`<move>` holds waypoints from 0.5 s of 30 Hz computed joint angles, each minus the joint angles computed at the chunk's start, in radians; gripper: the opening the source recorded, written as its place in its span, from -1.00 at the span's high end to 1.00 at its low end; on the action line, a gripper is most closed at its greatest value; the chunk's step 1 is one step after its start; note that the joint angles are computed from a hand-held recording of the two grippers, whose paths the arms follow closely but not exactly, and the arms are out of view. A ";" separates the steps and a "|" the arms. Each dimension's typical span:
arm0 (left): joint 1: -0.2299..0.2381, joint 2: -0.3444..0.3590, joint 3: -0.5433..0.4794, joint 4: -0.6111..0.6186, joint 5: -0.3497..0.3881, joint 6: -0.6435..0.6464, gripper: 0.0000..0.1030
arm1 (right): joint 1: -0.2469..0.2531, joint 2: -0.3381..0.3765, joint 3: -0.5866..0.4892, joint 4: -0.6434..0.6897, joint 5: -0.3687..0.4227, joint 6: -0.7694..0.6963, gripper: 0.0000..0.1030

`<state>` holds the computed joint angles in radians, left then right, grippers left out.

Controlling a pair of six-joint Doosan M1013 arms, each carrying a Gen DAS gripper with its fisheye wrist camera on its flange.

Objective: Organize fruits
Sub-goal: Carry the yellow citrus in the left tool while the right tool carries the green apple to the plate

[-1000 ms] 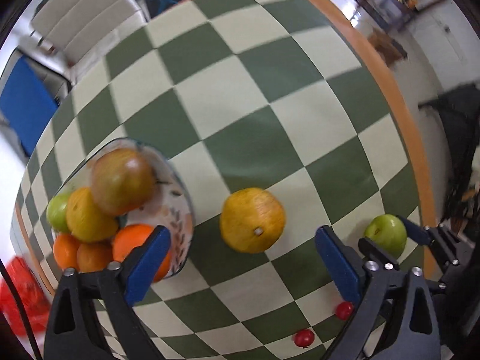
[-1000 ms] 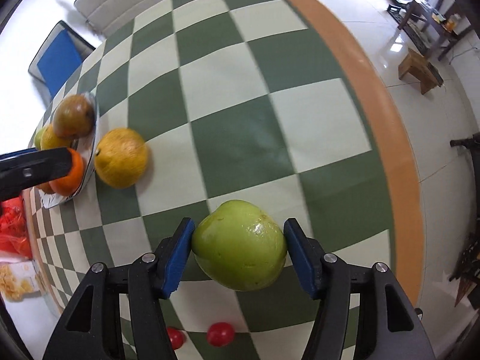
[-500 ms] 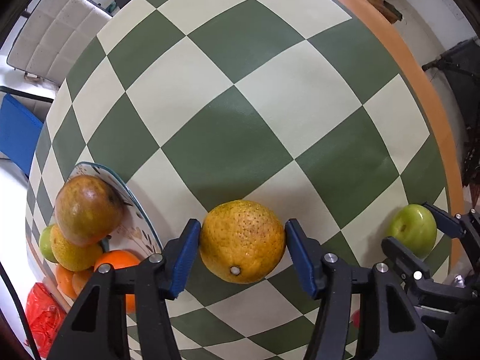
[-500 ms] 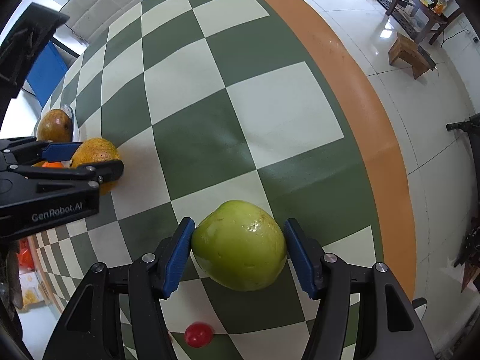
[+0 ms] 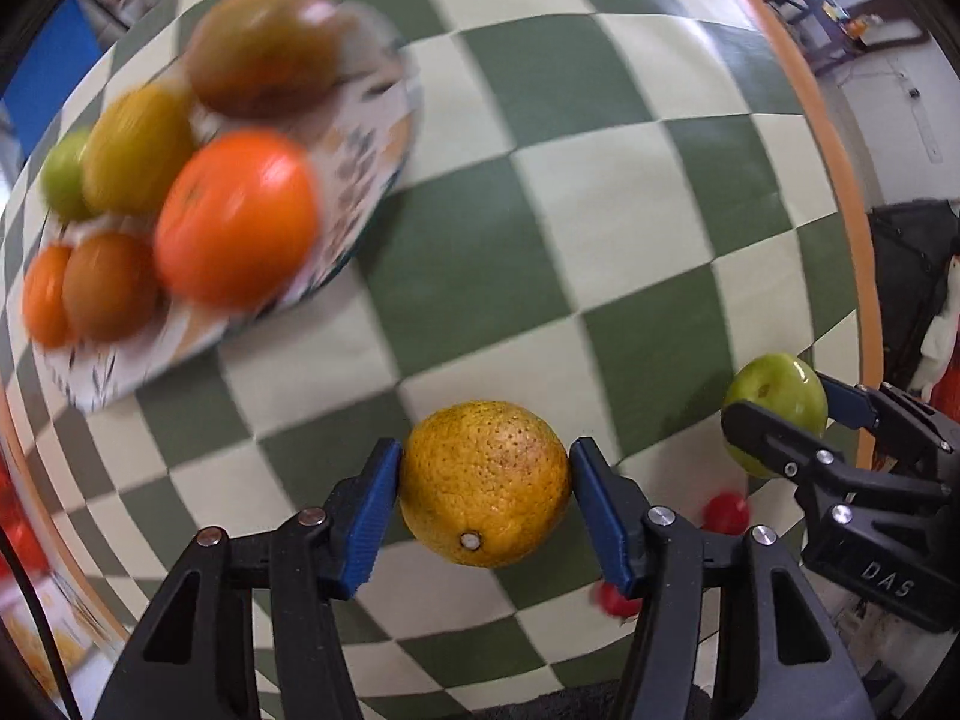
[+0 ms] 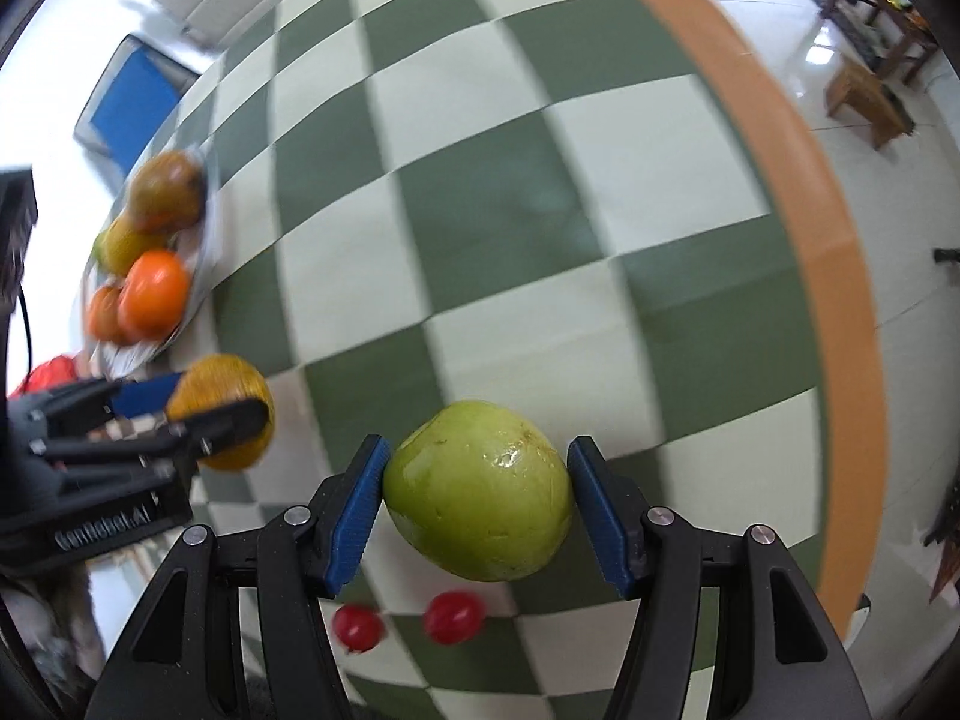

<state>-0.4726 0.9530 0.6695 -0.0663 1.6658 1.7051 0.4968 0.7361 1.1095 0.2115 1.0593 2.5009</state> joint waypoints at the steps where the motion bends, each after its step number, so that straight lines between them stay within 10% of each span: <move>1: 0.006 -0.014 0.028 0.006 -0.014 -0.006 -0.08 | 0.006 0.012 -0.020 0.009 0.009 -0.017 -0.25; 15: 0.040 -0.081 0.183 -0.042 -0.130 -0.072 -0.08 | 0.047 0.095 -0.158 -0.010 0.135 -0.070 -0.25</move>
